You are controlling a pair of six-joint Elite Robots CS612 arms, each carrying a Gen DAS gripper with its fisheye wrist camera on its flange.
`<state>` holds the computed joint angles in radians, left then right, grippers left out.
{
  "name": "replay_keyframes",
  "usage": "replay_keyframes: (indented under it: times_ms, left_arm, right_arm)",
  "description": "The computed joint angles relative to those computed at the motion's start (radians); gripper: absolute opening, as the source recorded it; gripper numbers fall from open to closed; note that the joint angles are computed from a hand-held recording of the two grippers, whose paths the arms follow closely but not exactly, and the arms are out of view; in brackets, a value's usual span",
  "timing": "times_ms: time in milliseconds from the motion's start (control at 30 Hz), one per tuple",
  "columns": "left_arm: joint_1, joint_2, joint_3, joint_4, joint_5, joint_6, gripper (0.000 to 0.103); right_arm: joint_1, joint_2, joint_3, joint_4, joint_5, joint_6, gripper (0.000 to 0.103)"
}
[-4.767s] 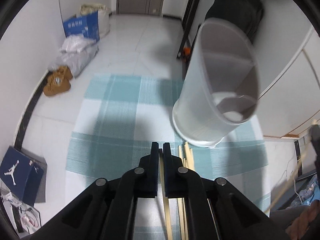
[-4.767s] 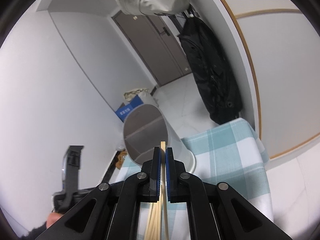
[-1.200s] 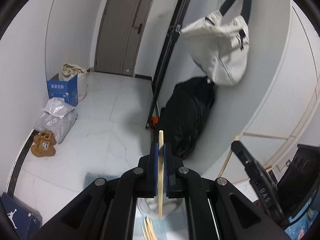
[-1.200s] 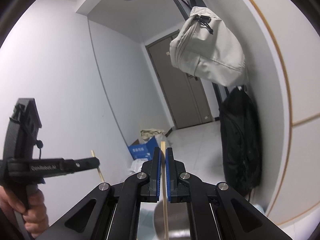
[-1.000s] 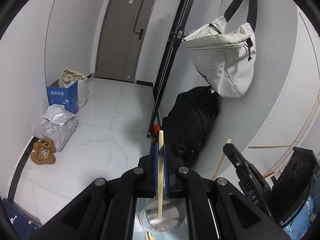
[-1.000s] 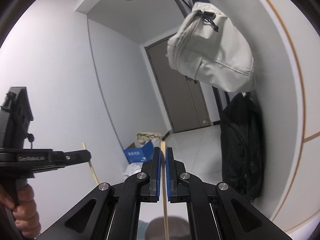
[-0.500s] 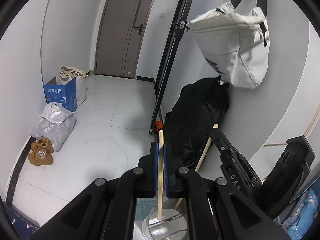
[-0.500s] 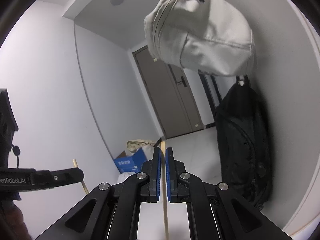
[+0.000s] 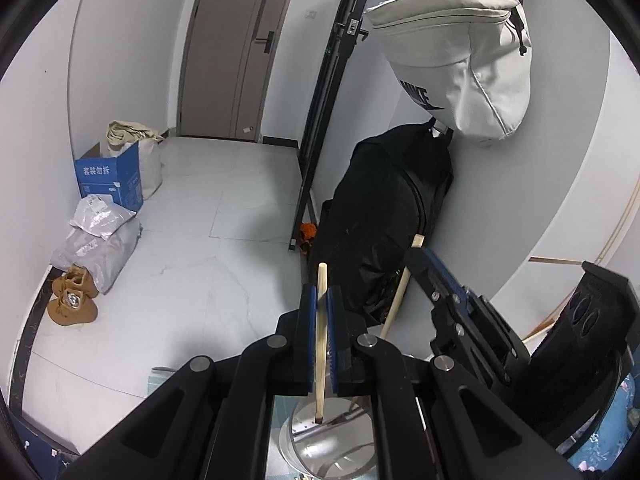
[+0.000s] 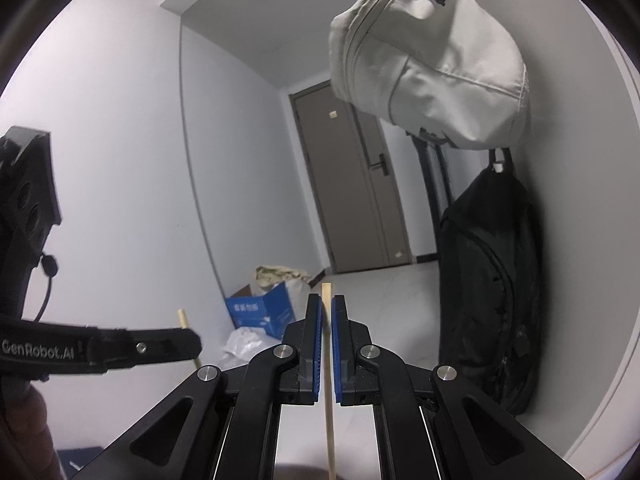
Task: Organize utensils
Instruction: 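Open both grippers to drop the chopsticks into the holder, then move both grippers back down toward the chopstick pile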
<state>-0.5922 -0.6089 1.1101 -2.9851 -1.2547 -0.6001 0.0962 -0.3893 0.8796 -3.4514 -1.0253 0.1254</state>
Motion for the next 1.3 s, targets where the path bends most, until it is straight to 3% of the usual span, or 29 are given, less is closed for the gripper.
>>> replay_keyframes:
  times_ms: [300, 367, 433, 500, 567, 700, 767, 800, 933, 1033, 1200, 1300]
  left_arm:
    - [0.005, -0.013, 0.008, 0.03, -0.079, 0.008, 0.002]
    - [0.007, -0.019, 0.006, 0.069, -0.1, 0.007, 0.016]
    - [0.006, -0.029, 0.025, 0.053, -0.101, -0.012, 0.042]
    - [0.0, -0.043, 0.051, 0.034, -0.071, -0.03, 0.047]
    - [-0.006, -0.059, 0.075, 0.021, -0.038, -0.045, 0.047]
    - [-0.023, -0.089, 0.116, 0.031, 0.023, -0.087, 0.05]
    - [-0.033, -0.101, 0.134, 0.041, 0.055, -0.102, 0.056]
    - [-0.039, -0.106, 0.139, 0.047, 0.075, -0.107, 0.063]
    - [-0.061, -0.128, 0.172, 0.038, 0.145, -0.125, 0.064]
    - [-0.072, -0.143, 0.193, 0.043, 0.153, -0.152, 0.066]
    - [-0.101, -0.151, 0.22, 0.067, 0.222, -0.161, 0.067]
    - [-0.119, -0.157, 0.242, 0.074, 0.259, -0.161, 0.067]
  right_arm:
    - [-0.019, -0.057, 0.099, 0.126, 0.117, -0.048, 0.007]
    - [-0.024, -0.074, 0.124, 0.148, 0.14, -0.06, 0.007]
    - [-0.031, -0.095, 0.156, 0.153, 0.143, -0.045, 0.008]
    - [-0.046, -0.116, 0.197, 0.118, 0.157, 0.007, 0.015]
    - [-0.058, -0.144, 0.248, 0.075, 0.148, 0.046, 0.037]
    - [-0.077, -0.197, 0.338, 0.041, 0.134, 0.052, 0.044]
    - [-0.083, -0.219, 0.375, 0.03, 0.13, 0.034, 0.06]
    - [-0.086, -0.231, 0.399, 0.014, 0.126, 0.029, 0.063]
    - [-0.092, -0.263, 0.456, -0.032, 0.125, 0.013, 0.071]
    - [-0.1, -0.286, 0.501, -0.079, 0.134, 0.05, 0.089]
    - [-0.105, -0.323, 0.56, -0.067, 0.13, 0.019, 0.093]
    - [-0.105, -0.343, 0.59, -0.006, 0.121, -0.033, 0.094]
